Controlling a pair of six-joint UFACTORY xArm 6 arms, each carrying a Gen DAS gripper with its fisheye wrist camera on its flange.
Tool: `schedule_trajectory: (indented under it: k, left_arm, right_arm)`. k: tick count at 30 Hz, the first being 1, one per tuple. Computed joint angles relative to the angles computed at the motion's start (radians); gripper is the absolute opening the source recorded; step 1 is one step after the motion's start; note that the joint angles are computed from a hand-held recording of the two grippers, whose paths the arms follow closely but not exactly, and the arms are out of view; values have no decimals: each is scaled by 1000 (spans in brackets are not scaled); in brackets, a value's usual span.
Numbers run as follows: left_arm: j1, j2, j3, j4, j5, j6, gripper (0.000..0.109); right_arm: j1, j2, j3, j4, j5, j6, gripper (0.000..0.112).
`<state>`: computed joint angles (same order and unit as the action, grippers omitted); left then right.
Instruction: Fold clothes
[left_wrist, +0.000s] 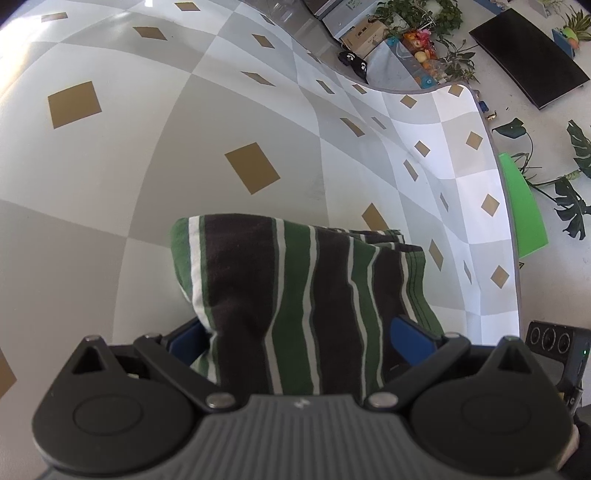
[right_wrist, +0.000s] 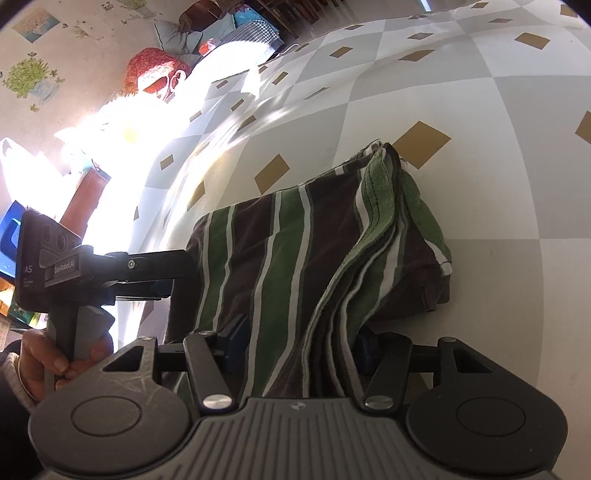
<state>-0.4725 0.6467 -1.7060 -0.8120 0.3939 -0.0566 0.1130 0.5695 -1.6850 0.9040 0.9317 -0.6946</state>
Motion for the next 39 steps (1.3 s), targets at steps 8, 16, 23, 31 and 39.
schedule_trajectory:
  k: [8,16,23,31,39]
  left_arm:
    - [-2,3,-8,-179,17,114,103]
    - [-11,2,-8,-209,11,141,103]
    - [-16,4,-13,-208,-1,146,103]
    - [-19,-2,-10,-243,-15,174,103]
    - [-16,1,-21,-284,1,211,103]
  right_arm:
    - [49,-58,92,-96,-204,-25,54]
    - [94,-138,242,-438,-605,206,55]
    - [149,-241,324,-94,-649,-186,56]
    - [210,-263,360,32,-452,-361,56]
    - [309,-244,393,99,-513,-520,56]
